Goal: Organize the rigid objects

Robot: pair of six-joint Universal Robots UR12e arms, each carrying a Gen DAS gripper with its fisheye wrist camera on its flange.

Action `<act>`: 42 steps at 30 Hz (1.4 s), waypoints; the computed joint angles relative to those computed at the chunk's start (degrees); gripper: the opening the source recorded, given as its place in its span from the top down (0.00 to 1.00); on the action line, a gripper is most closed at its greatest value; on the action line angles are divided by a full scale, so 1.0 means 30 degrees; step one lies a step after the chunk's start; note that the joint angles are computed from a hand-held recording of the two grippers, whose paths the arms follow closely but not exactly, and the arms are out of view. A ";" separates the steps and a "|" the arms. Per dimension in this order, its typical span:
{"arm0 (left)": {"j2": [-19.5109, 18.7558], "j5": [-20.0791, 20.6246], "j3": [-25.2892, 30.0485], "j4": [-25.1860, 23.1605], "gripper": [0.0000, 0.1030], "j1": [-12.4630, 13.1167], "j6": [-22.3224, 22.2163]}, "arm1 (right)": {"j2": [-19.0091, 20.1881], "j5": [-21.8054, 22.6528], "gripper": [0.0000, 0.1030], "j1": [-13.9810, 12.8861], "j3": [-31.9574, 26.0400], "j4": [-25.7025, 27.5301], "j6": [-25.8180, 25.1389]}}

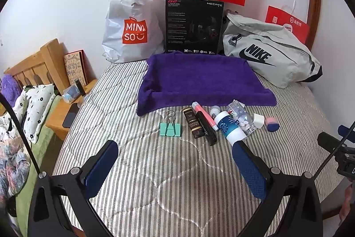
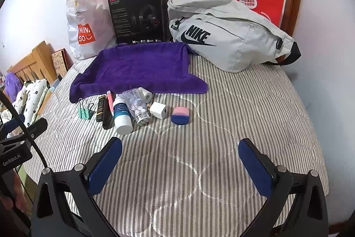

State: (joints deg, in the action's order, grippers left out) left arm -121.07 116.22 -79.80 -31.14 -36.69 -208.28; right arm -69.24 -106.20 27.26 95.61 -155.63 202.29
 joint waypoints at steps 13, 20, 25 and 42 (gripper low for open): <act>-0.0173 -0.0197 0.0143 -0.0027 0.00 0.0054 0.0143 | 0.0140 0.0138 0.00 -0.0059 -0.0188 0.0235 -0.0038; -0.0251 -0.1093 -0.0031 0.0617 0.00 0.0385 0.0170 | 0.0262 0.0309 0.00 -0.0166 -0.0222 0.0151 0.0019; -0.0681 -0.1075 0.0330 -0.0190 0.00 0.0663 0.0264 | 0.0478 0.0731 0.00 -0.0358 -0.0304 0.0393 -0.0143; -0.2824 -0.2650 0.2011 -0.1565 0.07 0.1742 0.0742 | 0.1768 0.2566 0.00 -0.1416 -0.0939 0.1031 0.0731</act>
